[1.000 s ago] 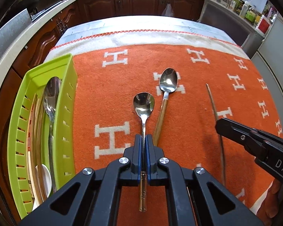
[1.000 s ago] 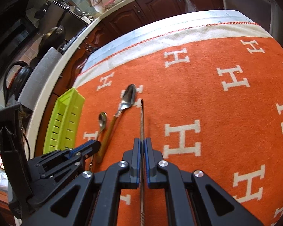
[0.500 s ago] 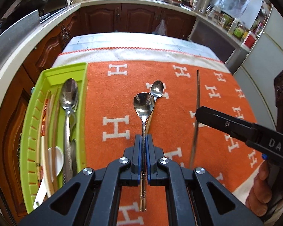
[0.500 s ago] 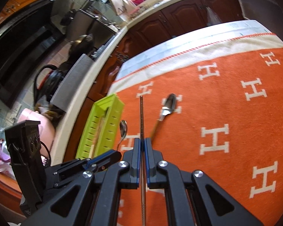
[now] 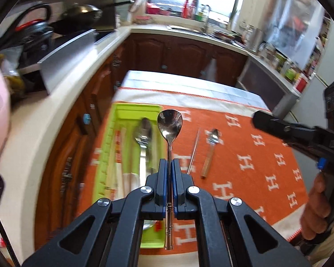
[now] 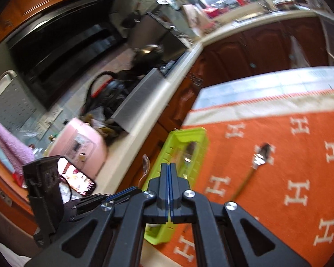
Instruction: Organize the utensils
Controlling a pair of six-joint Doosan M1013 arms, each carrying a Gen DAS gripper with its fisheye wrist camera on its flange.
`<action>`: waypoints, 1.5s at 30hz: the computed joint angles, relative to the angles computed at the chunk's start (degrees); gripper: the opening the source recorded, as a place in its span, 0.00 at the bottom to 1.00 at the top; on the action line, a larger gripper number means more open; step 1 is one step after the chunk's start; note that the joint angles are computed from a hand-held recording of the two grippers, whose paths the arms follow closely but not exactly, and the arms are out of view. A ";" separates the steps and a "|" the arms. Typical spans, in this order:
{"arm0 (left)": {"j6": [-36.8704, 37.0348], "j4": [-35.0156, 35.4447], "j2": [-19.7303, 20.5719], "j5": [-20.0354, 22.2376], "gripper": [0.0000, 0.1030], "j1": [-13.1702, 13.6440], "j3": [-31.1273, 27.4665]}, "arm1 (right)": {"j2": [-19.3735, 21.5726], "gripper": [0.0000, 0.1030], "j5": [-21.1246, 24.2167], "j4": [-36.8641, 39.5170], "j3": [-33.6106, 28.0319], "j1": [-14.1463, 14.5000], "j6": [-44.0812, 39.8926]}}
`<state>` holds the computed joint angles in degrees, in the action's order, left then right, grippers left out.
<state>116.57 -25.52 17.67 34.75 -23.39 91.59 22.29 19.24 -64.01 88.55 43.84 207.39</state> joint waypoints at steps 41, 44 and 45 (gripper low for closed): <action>-17.52 11.54 5.74 -2.60 0.51 1.28 -2.64 | 20.51 0.26 44.61 40.52 -26.57 -0.69 -47.70; -17.02 10.86 5.66 -2.72 0.51 1.36 -2.49 | 20.48 0.26 47.41 39.80 -26.63 0.05 -47.18; -16.72 10.64 5.62 -2.81 0.51 1.32 -2.40 | 20.32 0.25 48.13 39.93 -26.48 0.19 -46.77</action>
